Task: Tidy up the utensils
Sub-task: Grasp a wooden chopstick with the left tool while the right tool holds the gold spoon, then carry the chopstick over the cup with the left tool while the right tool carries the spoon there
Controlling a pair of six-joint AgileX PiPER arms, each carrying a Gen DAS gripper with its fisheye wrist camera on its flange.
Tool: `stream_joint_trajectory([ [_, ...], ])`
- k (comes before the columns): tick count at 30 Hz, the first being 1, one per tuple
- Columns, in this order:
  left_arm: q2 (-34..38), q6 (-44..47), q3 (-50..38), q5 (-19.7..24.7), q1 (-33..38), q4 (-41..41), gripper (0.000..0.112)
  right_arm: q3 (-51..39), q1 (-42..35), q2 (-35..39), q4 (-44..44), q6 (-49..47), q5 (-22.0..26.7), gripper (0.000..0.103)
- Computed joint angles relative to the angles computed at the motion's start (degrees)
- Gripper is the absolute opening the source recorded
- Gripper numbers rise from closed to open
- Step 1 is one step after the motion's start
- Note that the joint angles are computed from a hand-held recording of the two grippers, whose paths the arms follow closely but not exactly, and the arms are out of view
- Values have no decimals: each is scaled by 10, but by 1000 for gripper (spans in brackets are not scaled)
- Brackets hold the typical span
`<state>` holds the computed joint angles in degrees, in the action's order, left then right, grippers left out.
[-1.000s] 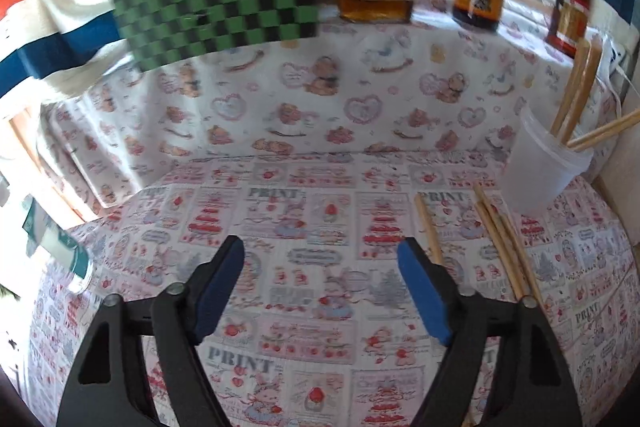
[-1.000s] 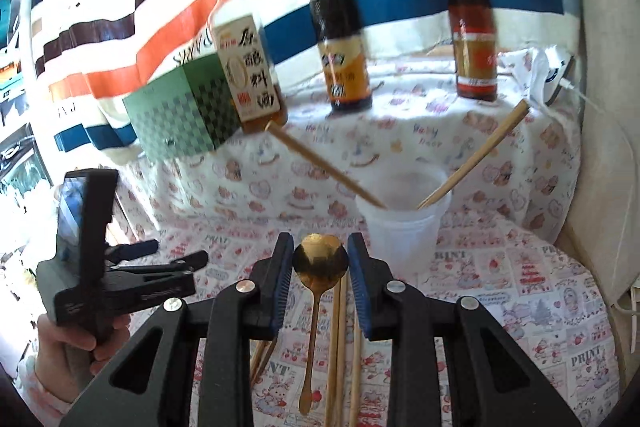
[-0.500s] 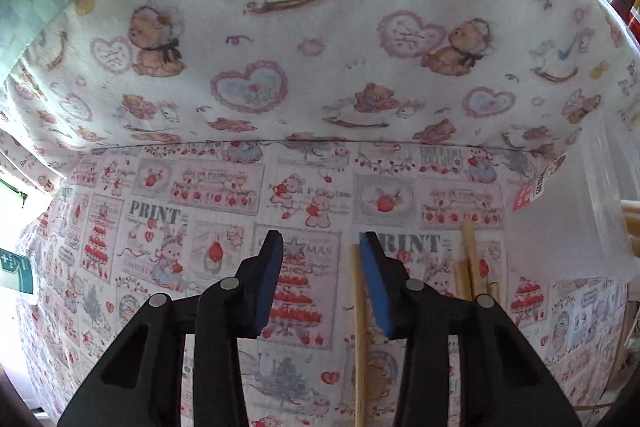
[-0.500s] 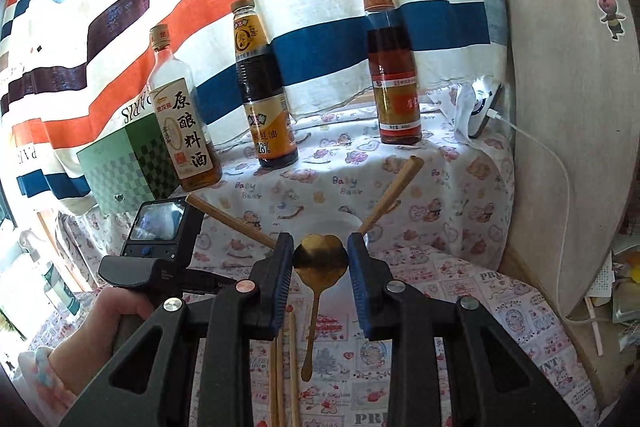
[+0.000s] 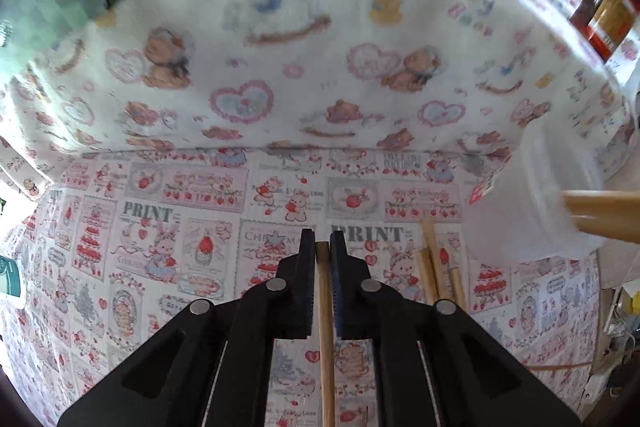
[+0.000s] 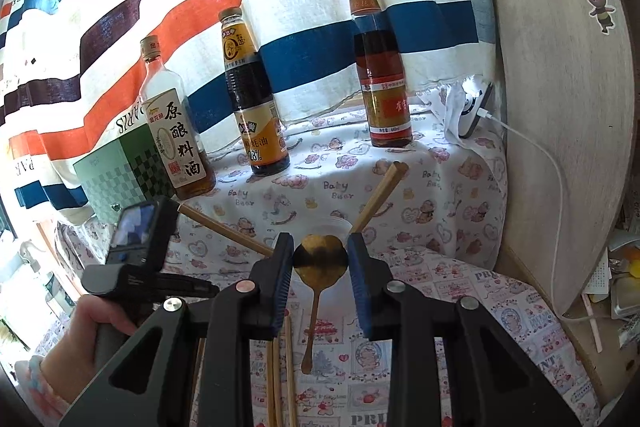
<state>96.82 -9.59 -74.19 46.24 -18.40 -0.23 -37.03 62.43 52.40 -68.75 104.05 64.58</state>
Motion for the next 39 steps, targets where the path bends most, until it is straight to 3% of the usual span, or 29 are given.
stream_joint_trajectory([
  [8, -256, -29, 2, 9, -10, 59, 6, 10, 17, -30, -15, 13, 20, 30],
  [11, -299, -26, -25, 19, -18, 57, 6, 12, 14, -35, -16, 18, 22, 30],
  [14, -334, 29, -28, 9, 23, -2, 6, 15, 17, -40, -23, 24, 26, 30],
  [19, -360, 55, -53, 18, 20, -36, 6, 16, 22, -43, -28, 27, 34, 30],
  [22, -365, -21, -61, 17, -52, 45, 6, 17, 12, -47, -23, 23, 26, 29],
  [27, -355, -67, -74, 26, -101, 85, 6, 27, 15, -75, -31, 27, 22, 29],
  [29, -347, -52, -78, 18, -99, 58, 6, 27, 19, -88, -31, 27, 28, 30],
  [32, -332, -10, -101, 15, -91, -4, 6, 10, -26, -114, -16, -13, -23, 30],
  [34, -331, -45, -104, -3, -125, 46, 6, -23, -59, -110, -3, -67, -42, 30],
  [37, -343, -151, -80, -56, -193, 194, 6, -75, -105, -97, 7, -134, -67, 30],
  [39, -347, -208, -61, -91, -215, 262, 6, -99, -111, -89, -16, -141, -62, 30],
])
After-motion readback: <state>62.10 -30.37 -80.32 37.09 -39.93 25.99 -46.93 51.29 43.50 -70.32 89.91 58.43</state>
